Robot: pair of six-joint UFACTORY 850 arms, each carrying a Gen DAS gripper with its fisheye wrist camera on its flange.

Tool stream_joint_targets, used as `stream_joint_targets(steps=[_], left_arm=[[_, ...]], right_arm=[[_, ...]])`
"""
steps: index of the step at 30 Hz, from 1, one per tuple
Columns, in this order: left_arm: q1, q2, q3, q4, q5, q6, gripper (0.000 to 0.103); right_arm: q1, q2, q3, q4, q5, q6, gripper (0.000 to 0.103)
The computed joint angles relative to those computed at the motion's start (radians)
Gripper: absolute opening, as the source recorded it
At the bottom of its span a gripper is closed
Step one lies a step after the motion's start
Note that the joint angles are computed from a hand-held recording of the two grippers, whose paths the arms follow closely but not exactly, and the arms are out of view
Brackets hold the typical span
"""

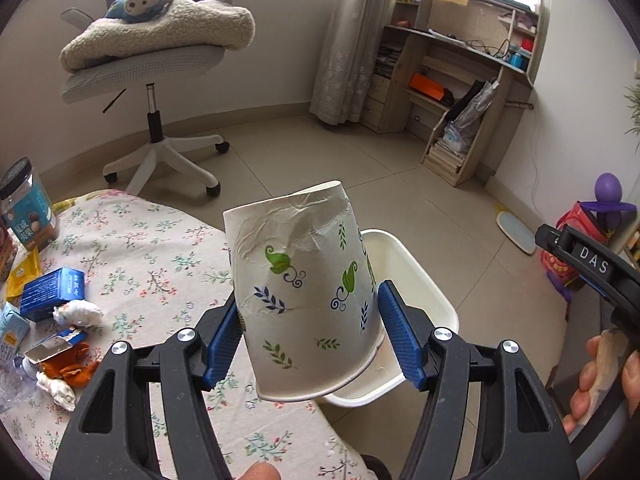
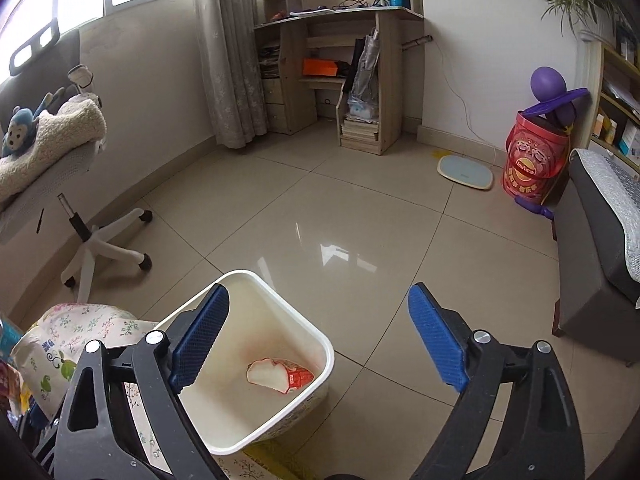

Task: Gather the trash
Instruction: 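Carry both cups over the white bin and open both tools to drop them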

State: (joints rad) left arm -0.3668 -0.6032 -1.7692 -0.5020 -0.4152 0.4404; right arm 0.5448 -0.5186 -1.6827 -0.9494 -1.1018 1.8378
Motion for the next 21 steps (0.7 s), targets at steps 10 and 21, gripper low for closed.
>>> stream_joint_targets(steps=[10, 21], left_arm=[[-0.023, -0.07, -0.122, -0.005, -0.084, -0.034, 0.081], [-0.006, 0.062, 0.045, 0.278, 0.136, -0.211, 0.081]], right_arm=[[-0.001, 0.03, 0.045, -0.033, -0.052, 0.044, 0.088], [0.067, -0.045, -0.061, -0.092, -0.076, -0.053, 0.096]])
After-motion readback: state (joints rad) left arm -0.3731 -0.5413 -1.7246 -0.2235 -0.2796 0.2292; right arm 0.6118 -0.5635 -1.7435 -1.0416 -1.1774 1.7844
